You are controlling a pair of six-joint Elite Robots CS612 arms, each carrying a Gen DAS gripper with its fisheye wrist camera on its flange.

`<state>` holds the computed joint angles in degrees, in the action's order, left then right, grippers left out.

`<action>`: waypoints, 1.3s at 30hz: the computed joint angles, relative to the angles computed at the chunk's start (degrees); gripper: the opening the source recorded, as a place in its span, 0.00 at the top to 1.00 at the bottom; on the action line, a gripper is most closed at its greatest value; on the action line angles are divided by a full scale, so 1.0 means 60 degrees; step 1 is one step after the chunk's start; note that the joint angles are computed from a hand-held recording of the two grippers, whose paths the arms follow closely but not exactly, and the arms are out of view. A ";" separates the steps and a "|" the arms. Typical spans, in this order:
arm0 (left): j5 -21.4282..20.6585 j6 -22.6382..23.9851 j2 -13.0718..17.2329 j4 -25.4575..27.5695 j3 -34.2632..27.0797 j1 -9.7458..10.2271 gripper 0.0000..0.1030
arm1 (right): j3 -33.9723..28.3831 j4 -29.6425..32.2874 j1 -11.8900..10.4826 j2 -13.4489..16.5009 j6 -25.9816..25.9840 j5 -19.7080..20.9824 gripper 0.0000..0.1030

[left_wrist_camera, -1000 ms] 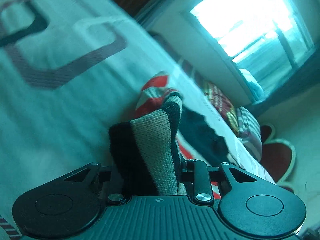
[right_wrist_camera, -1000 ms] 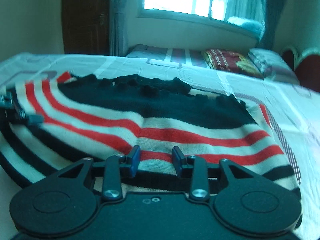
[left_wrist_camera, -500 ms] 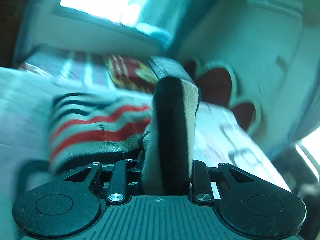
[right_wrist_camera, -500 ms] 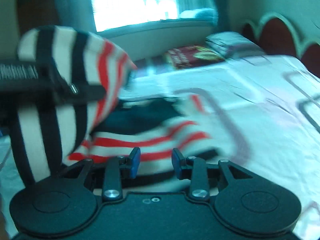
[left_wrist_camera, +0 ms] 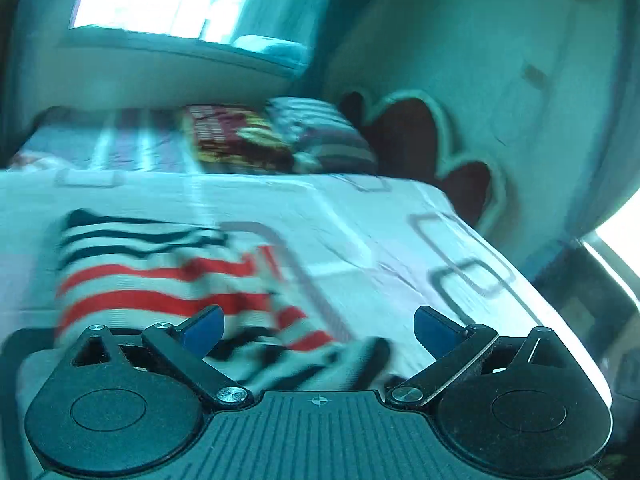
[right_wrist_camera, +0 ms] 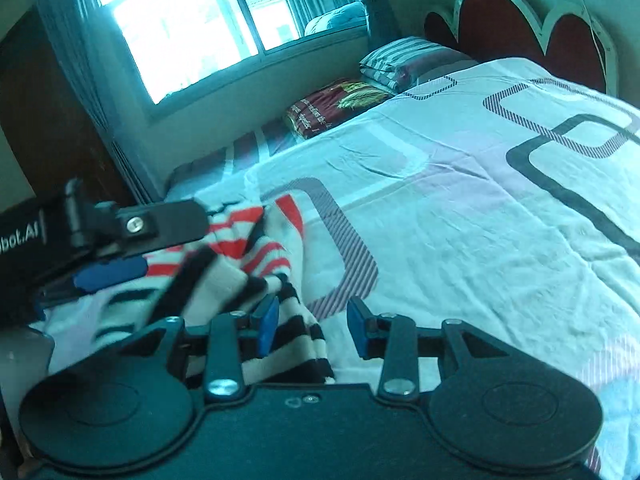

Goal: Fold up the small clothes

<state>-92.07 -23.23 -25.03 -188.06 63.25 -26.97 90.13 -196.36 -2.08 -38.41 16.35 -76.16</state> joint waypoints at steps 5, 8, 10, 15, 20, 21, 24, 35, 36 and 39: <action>0.1810 -0.0607 -0.0379 0.0035 0.1032 0.0259 0.03 | 0.0059 0.0203 -0.0105 -0.0064 0.0602 0.1124 0.51; 0.2368 -0.0483 -0.0376 0.0253 0.1330 0.0340 0.03 | -0.0001 0.0319 -0.0078 -0.0004 0.1066 0.1555 0.35; 0.2468 -0.0110 -0.0350 0.0432 0.1441 0.0302 0.03 | -0.0024 0.0433 -0.0075 -0.0011 0.1153 0.1890 0.34; 0.1500 -0.0259 -0.0069 0.1097 0.1089 0.0290 0.03 | -0.0418 0.0819 0.0206 0.0119 0.0687 0.0918 0.31; 0.1504 -0.0351 -0.0109 0.1054 0.1190 0.0242 0.03 | -0.0917 0.1799 0.0303 0.0368 0.0144 0.0744 0.65; 0.1545 -0.0258 -0.0151 0.0965 0.1257 0.0227 0.03 | -0.0865 0.1713 0.0293 0.0356 0.0035 0.0747 0.77; 0.1724 -0.0201 -0.0223 0.0016 0.1485 0.0208 0.03 | -0.0414 0.0505 0.0107 0.0191 0.0672 0.1072 0.84; 0.1437 -0.0249 -0.0153 0.1176 0.1210 0.0282 0.02 | -0.0340 0.1045 0.0215 0.0195 0.0145 -0.0230 0.71; 0.1550 -0.0236 -0.0208 0.1077 0.1265 0.0263 0.02 | -0.0235 0.0570 0.0254 0.0139 0.0107 -0.0454 0.70; 0.1691 -0.0391 -0.0300 0.0638 0.1298 0.0274 0.02 | -0.0378 -0.0055 0.0427 0.0127 -0.0696 -0.0806 0.70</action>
<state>-81.93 -25.58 -26.83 -184.23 71.03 -25.33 87.86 -196.69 0.48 -37.65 12.18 -81.00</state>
